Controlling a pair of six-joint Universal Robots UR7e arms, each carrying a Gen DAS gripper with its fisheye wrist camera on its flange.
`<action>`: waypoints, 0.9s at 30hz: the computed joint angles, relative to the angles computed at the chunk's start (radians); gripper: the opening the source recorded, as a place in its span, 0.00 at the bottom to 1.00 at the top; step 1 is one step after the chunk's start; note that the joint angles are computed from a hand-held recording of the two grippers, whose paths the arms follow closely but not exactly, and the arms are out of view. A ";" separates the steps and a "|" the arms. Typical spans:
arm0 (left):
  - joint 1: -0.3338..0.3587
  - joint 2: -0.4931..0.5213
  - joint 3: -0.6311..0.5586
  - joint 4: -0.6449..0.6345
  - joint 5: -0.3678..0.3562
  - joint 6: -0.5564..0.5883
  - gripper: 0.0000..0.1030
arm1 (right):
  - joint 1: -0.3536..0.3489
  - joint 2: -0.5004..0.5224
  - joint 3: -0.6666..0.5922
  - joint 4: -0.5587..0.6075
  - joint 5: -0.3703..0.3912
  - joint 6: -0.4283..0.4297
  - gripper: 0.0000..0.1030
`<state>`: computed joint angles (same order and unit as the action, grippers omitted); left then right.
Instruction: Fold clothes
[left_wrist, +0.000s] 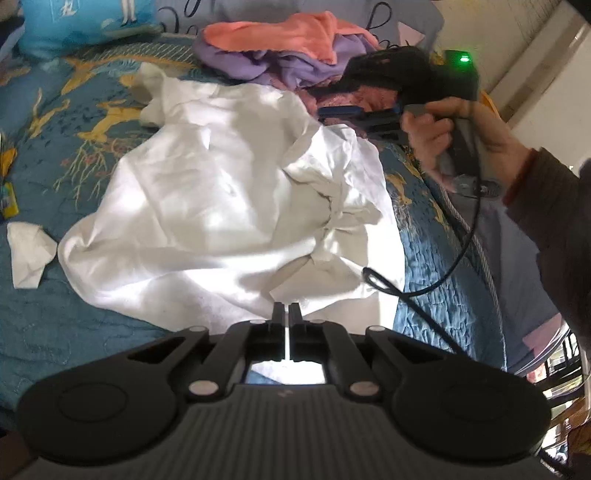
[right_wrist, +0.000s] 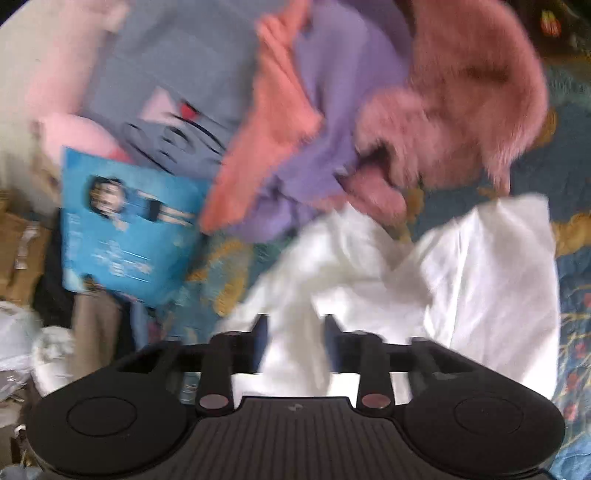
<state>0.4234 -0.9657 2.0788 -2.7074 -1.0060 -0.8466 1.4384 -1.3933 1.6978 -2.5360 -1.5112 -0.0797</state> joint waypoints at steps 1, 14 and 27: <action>-0.003 0.002 0.000 -0.005 0.008 0.000 0.03 | -0.002 -0.029 0.016 -0.004 0.016 -0.041 0.39; -0.020 0.004 0.001 0.009 0.077 -0.011 0.28 | 0.031 -0.479 0.511 0.080 -0.254 -0.751 0.41; -0.017 0.009 0.012 -0.006 0.079 -0.006 0.39 | 0.108 -0.369 0.699 -0.347 -0.460 -0.953 0.25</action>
